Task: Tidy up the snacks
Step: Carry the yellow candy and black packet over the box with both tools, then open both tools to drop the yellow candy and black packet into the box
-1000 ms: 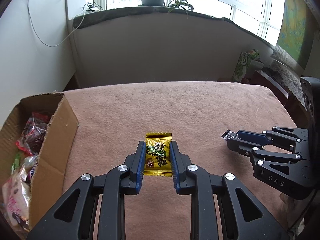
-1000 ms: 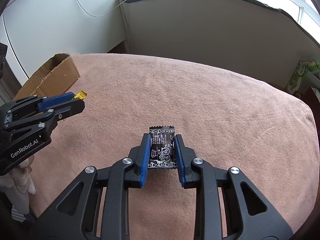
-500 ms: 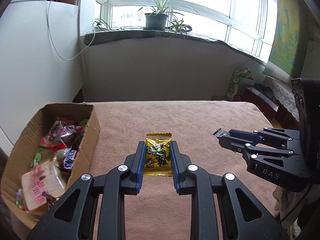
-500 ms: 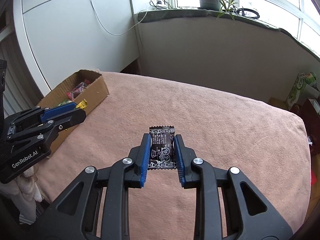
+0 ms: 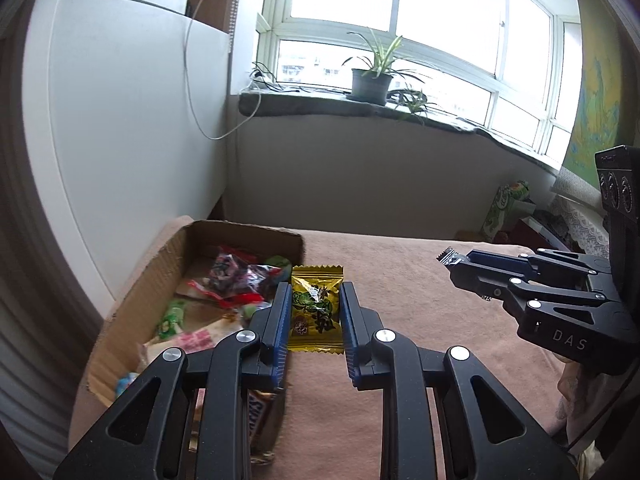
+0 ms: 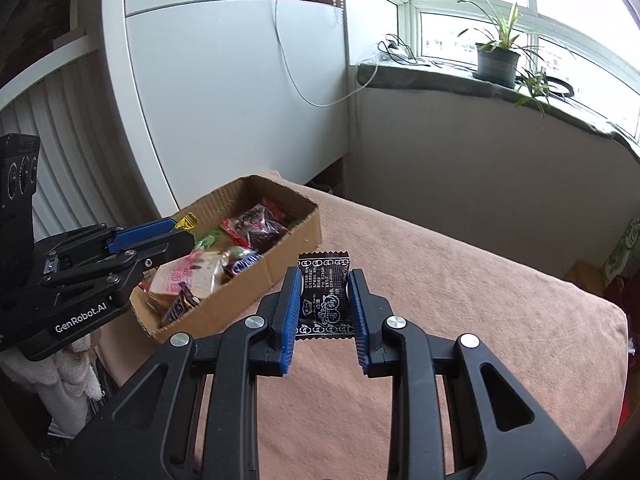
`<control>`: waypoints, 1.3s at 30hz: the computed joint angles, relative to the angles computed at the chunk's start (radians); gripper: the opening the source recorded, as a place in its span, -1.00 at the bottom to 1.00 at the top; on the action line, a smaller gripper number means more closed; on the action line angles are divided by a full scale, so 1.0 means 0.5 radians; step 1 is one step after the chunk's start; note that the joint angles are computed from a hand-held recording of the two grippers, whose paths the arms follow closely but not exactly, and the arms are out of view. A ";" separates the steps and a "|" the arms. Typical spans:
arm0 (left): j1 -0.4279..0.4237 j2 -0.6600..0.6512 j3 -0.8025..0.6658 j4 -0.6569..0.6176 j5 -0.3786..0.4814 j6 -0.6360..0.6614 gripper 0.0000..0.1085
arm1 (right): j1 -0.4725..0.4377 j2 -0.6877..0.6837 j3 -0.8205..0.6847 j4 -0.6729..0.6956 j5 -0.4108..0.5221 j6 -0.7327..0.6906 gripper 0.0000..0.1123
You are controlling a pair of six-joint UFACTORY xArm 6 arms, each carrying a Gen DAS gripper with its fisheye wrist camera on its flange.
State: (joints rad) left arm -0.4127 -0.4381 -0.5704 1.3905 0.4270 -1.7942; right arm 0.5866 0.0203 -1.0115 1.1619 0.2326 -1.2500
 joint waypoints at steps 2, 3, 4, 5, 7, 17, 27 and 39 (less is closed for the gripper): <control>0.082 -0.059 0.055 -0.008 -0.034 0.015 -0.60 | 0.047 0.054 -0.063 -0.063 0.002 0.071 -0.56; 0.122 -0.078 0.077 -0.015 -0.049 0.020 -0.60 | 0.073 0.082 -0.089 -0.081 -0.002 0.100 -0.56; 0.168 -0.102 0.106 -0.021 -0.071 0.016 -0.60 | 0.092 0.116 -0.128 -0.120 0.002 0.142 -0.56; 0.217 -0.121 0.130 -0.030 -0.102 0.019 -0.60 | 0.111 0.147 -0.163 -0.159 -0.001 0.183 -0.56; 0.309 -0.143 0.164 -0.054 -0.144 0.059 -0.60 | 0.143 0.207 -0.228 -0.214 -0.002 0.244 -0.56; 0.559 -0.128 0.184 -0.116 -0.197 0.242 -0.60 | 0.223 0.570 -0.633 -0.702 0.020 0.680 -0.56; 0.694 0.184 -0.020 -0.151 -0.305 0.376 -0.60 | 0.193 1.018 -1.148 -1.212 0.199 1.149 -0.56; 0.786 0.301 -0.066 -0.236 -0.391 0.462 -0.58 | 0.176 1.233 -1.398 -1.396 0.381 1.313 -0.55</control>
